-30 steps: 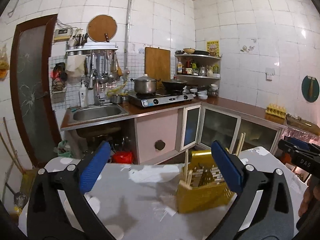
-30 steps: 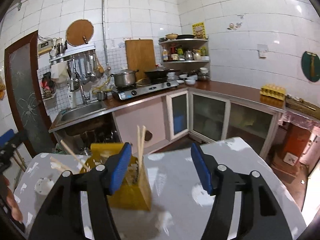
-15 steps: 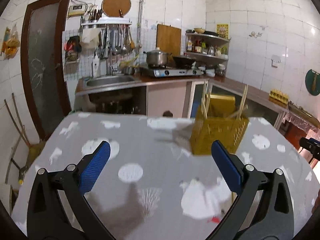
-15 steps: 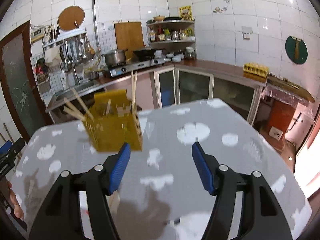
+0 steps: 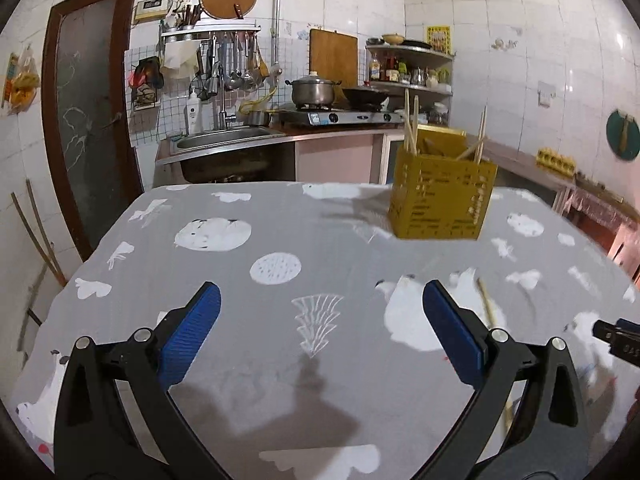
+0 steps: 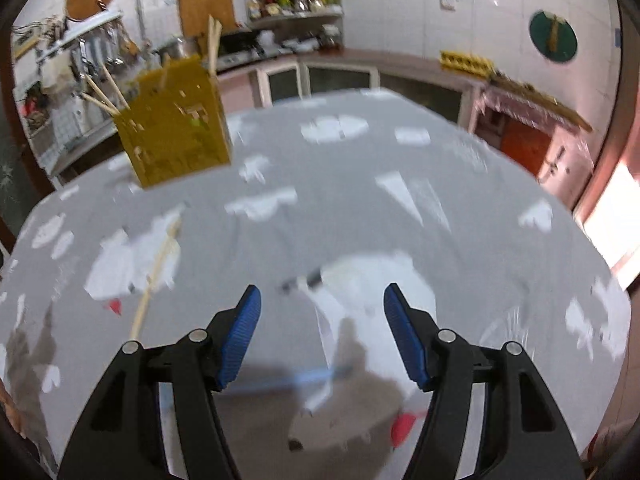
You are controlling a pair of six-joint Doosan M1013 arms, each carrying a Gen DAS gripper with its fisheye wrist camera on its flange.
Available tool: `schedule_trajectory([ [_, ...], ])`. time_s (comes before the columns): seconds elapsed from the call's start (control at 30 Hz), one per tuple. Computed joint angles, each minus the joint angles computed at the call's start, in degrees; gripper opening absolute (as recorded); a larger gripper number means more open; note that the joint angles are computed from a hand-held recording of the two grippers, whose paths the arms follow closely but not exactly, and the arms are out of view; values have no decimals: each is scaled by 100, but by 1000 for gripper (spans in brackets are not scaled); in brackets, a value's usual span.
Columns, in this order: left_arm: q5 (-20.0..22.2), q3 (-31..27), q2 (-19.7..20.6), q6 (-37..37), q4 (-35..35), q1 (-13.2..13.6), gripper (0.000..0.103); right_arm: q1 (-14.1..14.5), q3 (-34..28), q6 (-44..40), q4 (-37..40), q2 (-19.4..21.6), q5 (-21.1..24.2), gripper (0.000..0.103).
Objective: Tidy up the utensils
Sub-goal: 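Move the right tool to the light-blue spoon and grasp its handle, then grasp the last wooden chopstick with the left tool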
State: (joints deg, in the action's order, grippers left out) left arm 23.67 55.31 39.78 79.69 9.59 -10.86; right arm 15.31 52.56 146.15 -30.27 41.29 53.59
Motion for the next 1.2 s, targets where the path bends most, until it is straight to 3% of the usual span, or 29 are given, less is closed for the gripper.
schedule_trajectory([
  [0.17, 15, -87, 99, 323, -205, 33, 98, 29, 46, 224, 184, -4, 197, 63],
  [0.23, 254, -290, 210, 652, -674, 75, 98, 18, 25, 241, 370, 5, 230, 63],
  [0.4, 715, -611, 376, 779, -1056, 115, 98, -1, -190, 224, 917, 173, 450, 60],
  [0.53, 726, -613, 384, 793, -971, 90, 98, 14, -564, 274, 783, 391, 752, 48],
  [0.63, 734, -646, 397, 778, -912, 68, 98, -9, -856, 106, 780, 545, 949, 28],
  [0.83, 1085, -983, 549, 1015, -1091, 7, 98, -160, -1001, -533, 1097, 627, 680, 12],
  [1.2, 1893, -1825, 982, 1094, -1279, -251, 98, -413, -1332, -1770, 1398, 804, 289, 9],
])
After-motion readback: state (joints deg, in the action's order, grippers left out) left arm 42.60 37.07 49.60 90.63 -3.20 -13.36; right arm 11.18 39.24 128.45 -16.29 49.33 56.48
